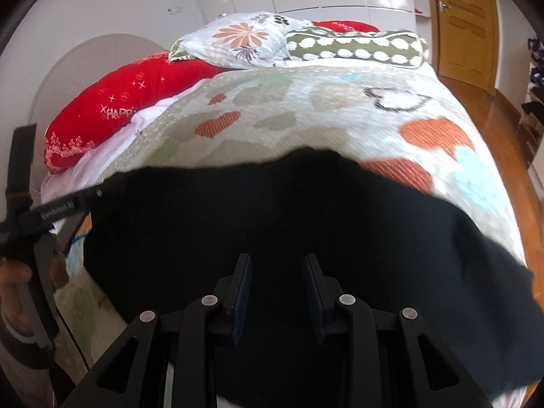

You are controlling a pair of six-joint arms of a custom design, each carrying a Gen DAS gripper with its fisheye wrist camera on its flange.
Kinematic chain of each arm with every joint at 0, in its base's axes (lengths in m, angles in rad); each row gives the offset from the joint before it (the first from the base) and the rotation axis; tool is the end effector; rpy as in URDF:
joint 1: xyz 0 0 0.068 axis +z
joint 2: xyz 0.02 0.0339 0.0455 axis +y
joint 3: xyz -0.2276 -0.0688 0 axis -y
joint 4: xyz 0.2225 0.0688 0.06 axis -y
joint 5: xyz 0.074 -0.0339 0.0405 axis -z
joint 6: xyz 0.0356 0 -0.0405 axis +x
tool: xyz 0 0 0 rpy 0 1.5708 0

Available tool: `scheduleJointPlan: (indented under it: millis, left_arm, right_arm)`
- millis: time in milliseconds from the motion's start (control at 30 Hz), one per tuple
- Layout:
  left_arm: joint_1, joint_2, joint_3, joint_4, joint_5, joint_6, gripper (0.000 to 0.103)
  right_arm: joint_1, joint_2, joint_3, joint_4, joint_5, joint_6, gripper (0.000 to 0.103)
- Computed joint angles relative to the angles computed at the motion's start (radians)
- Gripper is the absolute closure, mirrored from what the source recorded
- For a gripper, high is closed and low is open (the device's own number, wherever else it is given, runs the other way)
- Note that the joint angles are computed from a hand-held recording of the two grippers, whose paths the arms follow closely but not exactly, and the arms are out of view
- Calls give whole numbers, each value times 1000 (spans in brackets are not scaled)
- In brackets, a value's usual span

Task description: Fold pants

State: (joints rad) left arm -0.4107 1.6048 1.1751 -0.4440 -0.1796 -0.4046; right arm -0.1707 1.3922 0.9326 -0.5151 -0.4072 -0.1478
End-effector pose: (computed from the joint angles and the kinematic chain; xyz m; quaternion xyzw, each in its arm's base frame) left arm 0.3005 -0.1239 0.2192 -0.0278 0.9362 -0.0575 0.3457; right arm 0.2640 -0.0312 0.2043 -0.0487 0.9368 0.1452 0.3146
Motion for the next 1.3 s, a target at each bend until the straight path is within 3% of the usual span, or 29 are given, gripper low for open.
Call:
scheduleJointPlan:
  millis: [100, 267, 400, 533, 633, 833, 967, 1067, 1200, 1300]
  left_arm:
    - [-15, -62, -77, 25, -14, -29, 19]
    - [-29, -96, -129, 6, -50, -60, 19]
    - [-31, -188, -149, -18, -82, -55, 19]
    - [-66, -235, -121, -31, -84, -36, 19]
    - [-119, -195, -76, -27, -52, -27, 19]
    - [-231, -29, 38, -28, -24, -11, 19]
    - [-273, 77, 111, -37, 7, 5, 19]
    - [-297, 137, 155, -41, 32, 2, 19]
    - [-336, 177, 190, -41, 39, -1, 19]
    - [-349, 215, 225, -53, 44, 0, 19]
  right_arm:
    - [-52, -56, -86, -1, -12, -15, 66]
    - [-140, -102, -186, 38, -105, -32, 65]
    - [-312, -138, -118, -113, -222, -115, 65]
    - [-633, -113, 24, -224, -336, -213, 63]
    - [-753, 4, 140, -220, -279, -216, 63]
    - [-731, 262, 282, -220, -141, -244, 64]
    - [-709, 149, 145, -220, -143, -338, 64]
    - [-700, 69, 50, -174, -138, -339, 64]
    - [-692, 108, 44, -110, -154, -290, 64]
    - [-679, 156, 79, -104, -228, -289, 68]
